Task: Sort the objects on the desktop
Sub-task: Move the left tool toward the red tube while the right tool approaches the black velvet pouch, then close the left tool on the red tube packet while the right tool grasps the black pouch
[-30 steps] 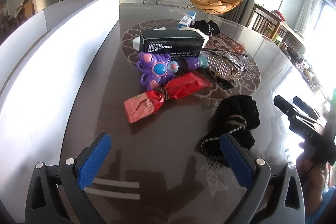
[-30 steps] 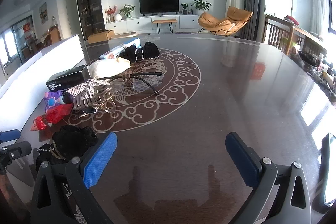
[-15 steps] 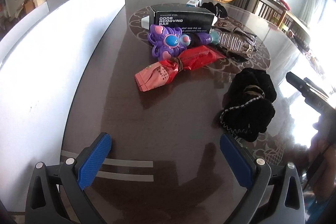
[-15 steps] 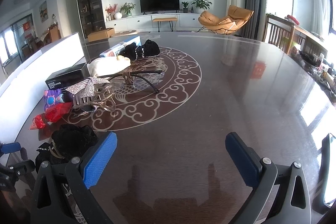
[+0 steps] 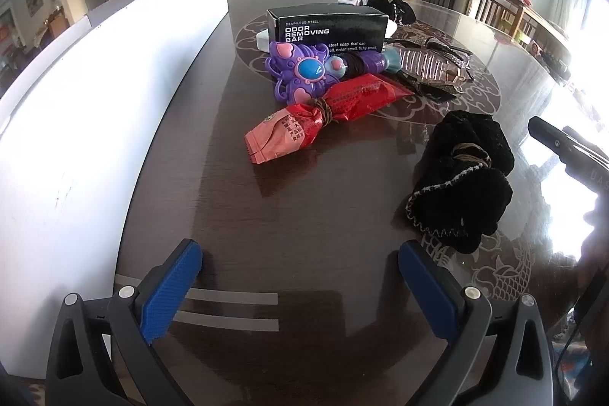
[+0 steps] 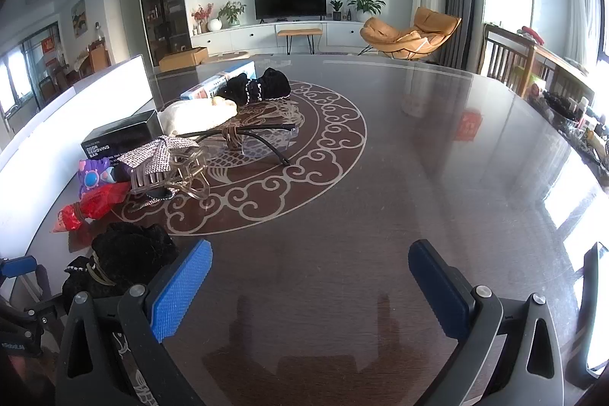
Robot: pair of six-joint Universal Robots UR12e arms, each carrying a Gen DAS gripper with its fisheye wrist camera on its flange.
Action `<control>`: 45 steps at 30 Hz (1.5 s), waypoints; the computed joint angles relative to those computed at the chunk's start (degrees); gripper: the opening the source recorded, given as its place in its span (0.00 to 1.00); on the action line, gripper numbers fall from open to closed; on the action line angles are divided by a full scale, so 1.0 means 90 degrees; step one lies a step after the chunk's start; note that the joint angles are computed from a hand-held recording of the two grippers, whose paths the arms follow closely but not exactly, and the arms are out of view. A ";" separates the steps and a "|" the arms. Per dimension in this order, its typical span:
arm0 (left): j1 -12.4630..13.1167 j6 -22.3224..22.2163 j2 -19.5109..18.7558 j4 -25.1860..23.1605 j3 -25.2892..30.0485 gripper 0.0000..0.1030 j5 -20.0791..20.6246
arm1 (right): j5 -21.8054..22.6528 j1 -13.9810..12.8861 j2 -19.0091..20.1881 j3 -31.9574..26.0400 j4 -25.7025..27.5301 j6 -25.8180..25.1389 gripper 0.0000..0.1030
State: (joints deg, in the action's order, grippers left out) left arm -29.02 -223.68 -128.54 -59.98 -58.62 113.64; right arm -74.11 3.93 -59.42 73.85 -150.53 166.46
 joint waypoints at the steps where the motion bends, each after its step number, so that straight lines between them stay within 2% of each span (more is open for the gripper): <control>1: 0.0004 -0.0009 -0.0002 -0.0027 0.0011 1.00 -0.0023 | 0.0001 0.0002 0.0002 -0.0008 0.0029 -0.0015 1.00; 5: -0.0032 0.0098 0.0053 0.0213 -0.0140 1.00 0.0062 | 0.0144 -0.0009 0.0006 -0.0020 0.0099 -0.0129 1.00; 8: -0.0006 0.0150 0.0133 -0.0092 -0.0135 1.00 -0.0235 | 0.0413 -0.0032 -0.0063 0.0017 0.0243 -0.0349 1.00; 9: -0.0001 0.0203 0.0166 -0.0142 -0.0157 1.00 -0.0329 | 0.0685 -0.0062 -0.0111 0.0036 0.0376 -0.0333 1.00; 12: -0.0019 0.0345 0.0352 0.0265 -0.0516 1.00 -0.0414 | 0.1655 -0.0122 -0.0229 0.0110 0.0604 -0.0101 1.00; 13: -0.0030 0.0363 0.0409 0.0384 -0.0632 1.00 -0.0385 | 0.1915 -0.0083 -0.0215 0.0020 0.0899 -0.0172 1.00; 15: -0.0043 0.0381 0.0476 0.0451 -0.0755 1.00 -0.0337 | 0.2109 0.0016 -0.0165 -0.0173 0.1490 -0.0470 1.00; 16: -0.0043 0.0395 0.0510 0.0457 -0.0806 1.00 -0.0336 | 0.2116 0.0096 -0.0138 -0.0259 0.1729 -0.0707 1.00; 18: -0.0050 0.0354 0.0574 0.0485 -0.0902 1.00 -0.0352 | 0.1850 0.0234 -0.0113 -0.0301 0.1821 -0.1025 1.00; 22: -0.0045 0.0301 0.0697 0.0744 -0.1109 1.00 -0.0470 | 0.0865 0.0472 0.0008 -0.0473 0.2322 -0.1812 1.00; 24: -0.0045 0.0327 0.0710 0.0700 -0.1106 1.00 -0.0453 | 0.0940 0.0394 0.0023 -0.0442 0.2283 -0.1944 1.00; 27: -0.0075 0.0426 0.0625 0.0713 -0.0967 1.00 -0.0454 | 0.0819 0.0232 0.0100 -0.0527 0.2170 -0.1740 1.00; 30: -0.0047 0.0612 0.0543 0.0677 -0.0808 1.00 -0.0557 | 0.1046 0.0046 0.0298 -0.0883 0.2640 -0.1773 1.00; 33: 0.0010 0.0810 0.0428 0.0607 -0.0566 1.00 -0.0554 | 0.1278 -0.0058 0.0354 -0.1005 0.2817 -0.2108 1.00; 35: 0.0070 0.0962 0.0373 0.0661 -0.0454 1.00 -0.0530 | 0.1346 -0.0070 0.0350 -0.0983 0.2771 -0.2150 1.00; 41: 0.0297 0.1507 0.0122 0.0886 -0.0060 1.00 -0.0547 | 0.1140 -0.0001 0.0382 -0.1019 0.2678 -0.2139 1.00; 45: 0.0394 0.1759 -0.0150 0.0592 0.0280 1.00 -0.0470 | 0.1143 0.0011 0.0426 -0.1074 0.2681 -0.2123 1.00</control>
State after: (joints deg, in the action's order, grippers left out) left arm -25.48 -207.84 -129.89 -54.65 -56.09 109.41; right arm -63.82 4.03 -55.59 64.19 -126.40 147.35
